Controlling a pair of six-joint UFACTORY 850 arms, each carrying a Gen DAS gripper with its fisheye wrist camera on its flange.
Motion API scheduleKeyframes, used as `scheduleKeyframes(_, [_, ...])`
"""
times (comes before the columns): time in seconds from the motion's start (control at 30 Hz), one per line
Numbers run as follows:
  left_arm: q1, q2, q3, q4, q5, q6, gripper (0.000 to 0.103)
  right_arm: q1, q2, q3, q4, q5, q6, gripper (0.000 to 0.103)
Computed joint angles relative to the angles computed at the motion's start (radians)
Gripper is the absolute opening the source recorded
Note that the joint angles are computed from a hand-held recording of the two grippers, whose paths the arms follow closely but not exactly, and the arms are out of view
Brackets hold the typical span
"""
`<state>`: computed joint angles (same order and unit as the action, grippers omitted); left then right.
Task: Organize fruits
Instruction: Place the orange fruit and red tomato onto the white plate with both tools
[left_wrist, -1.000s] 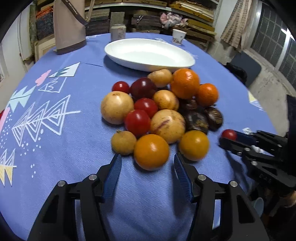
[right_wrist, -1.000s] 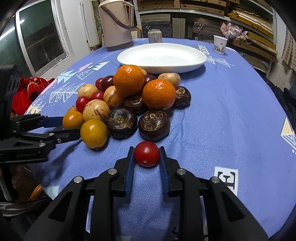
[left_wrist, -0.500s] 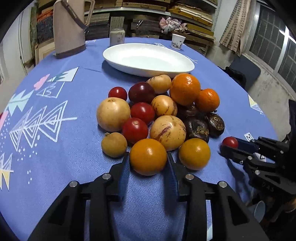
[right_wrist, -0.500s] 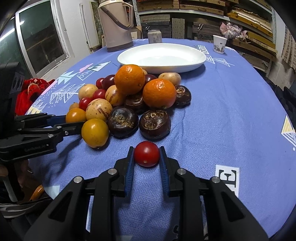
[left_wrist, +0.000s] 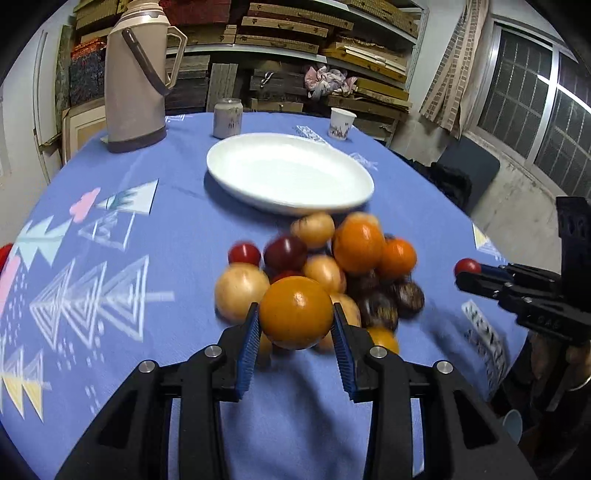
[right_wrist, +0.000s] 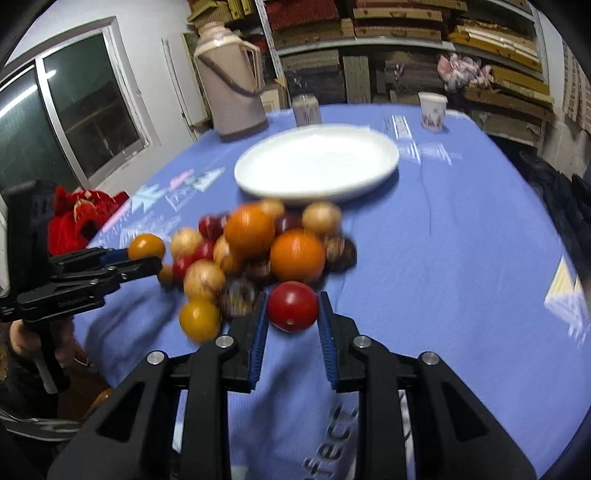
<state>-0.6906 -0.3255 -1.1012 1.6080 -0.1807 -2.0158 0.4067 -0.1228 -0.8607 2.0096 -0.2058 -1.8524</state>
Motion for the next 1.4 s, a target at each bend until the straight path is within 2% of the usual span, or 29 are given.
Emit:
scheduleKeyframes(0.07, [0.014,-0.02,-0.052,-0.075,-0.012,0.111,0.038,-0.01,-0.01,-0.043,-0.072,0.005,0.049,0.025])
scheduleKeyframes(0.17, [0.034,-0.071,-0.148,-0.224,-0.038,0.31,0.038,-0.021,-0.067,-0.158,-0.37,0.034,0.319,0.026])
scheduleKeyframes(0.33, [0.083,-0.231,-0.387,-0.694,-0.071,0.802,0.038,-0.044,-0.264,-0.407,-0.886,0.015,0.84,0.026])
scheduleKeyframes(0.47, [0.124,-0.373,-0.582,-1.101,-0.134,1.187,0.038,-0.058,-0.438,-0.613,-1.278,-0.054,1.258,0.026])
scheduleKeyframes(0.53, [0.137,-0.447,-0.683,-1.191,-0.191,1.275,0.038,-0.059,-0.51,-0.708,-1.456,-0.097,1.451,0.026])
scheduleKeyframes(0.6, [0.149,-0.494,-0.747,-1.24,-0.214,1.326,0.038,-0.06,-0.572,-0.791,-1.532,-0.136,1.531,0.026])
scheduleKeyframes(0.7, [0.165,-0.536,-0.809,-1.293,-0.222,1.367,0.038,-0.069,-0.643,-0.889,-1.531,-0.187,1.557,0.026])
scheduleKeyframes(0.77, [0.171,-0.549,-0.825,-1.318,-0.22,1.382,0.038,-0.07,-0.678,-0.934,-1.564,-0.193,1.616,0.029])
scheduleKeyframes(0.8, [0.176,-0.555,-0.833,-1.341,-0.223,1.404,0.038,-0.07,-0.689,-0.952,-1.577,-0.203,1.637,0.041])
scheduleKeyframes(0.83, [0.177,-0.551,-0.825,-1.355,-0.217,1.414,0.038,-0.074,-0.703,-0.973,-1.575,-0.219,1.642,0.047])
scheduleKeyframes(0.87, [0.179,-0.552,-0.822,-1.374,-0.21,1.427,0.039,-0.073,-0.698,-0.967,-1.569,-0.205,1.636,0.047])
scheduleKeyframes(0.93, [0.18,-0.532,-0.791,-1.386,-0.182,1.428,0.063,-0.07,-0.678,-0.94,-1.564,-0.169,1.612,0.052])
scheduleKeyframes(1.0, [0.172,-0.504,-0.752,-1.276,-0.157,1.327,0.07,-0.073,-0.652,-0.907,-1.53,-0.152,1.578,0.054])
scheduleKeyframes(1.1, [0.166,-0.466,-0.707,-1.221,-0.128,1.292,0.074,-0.076,-0.605,-0.84,-1.492,-0.134,1.536,0.056])
scheduleKeyframes(1.23, [0.155,-0.388,-0.601,-1.079,-0.094,1.158,0.085,-0.08,-0.499,-0.682,-1.348,-0.074,1.375,0.068])
scheduleKeyframes(1.4, [0.134,-0.294,-0.463,-0.812,-0.095,0.905,0.086,-0.078,-0.378,-0.513,-1.163,-0.024,1.16,0.069])
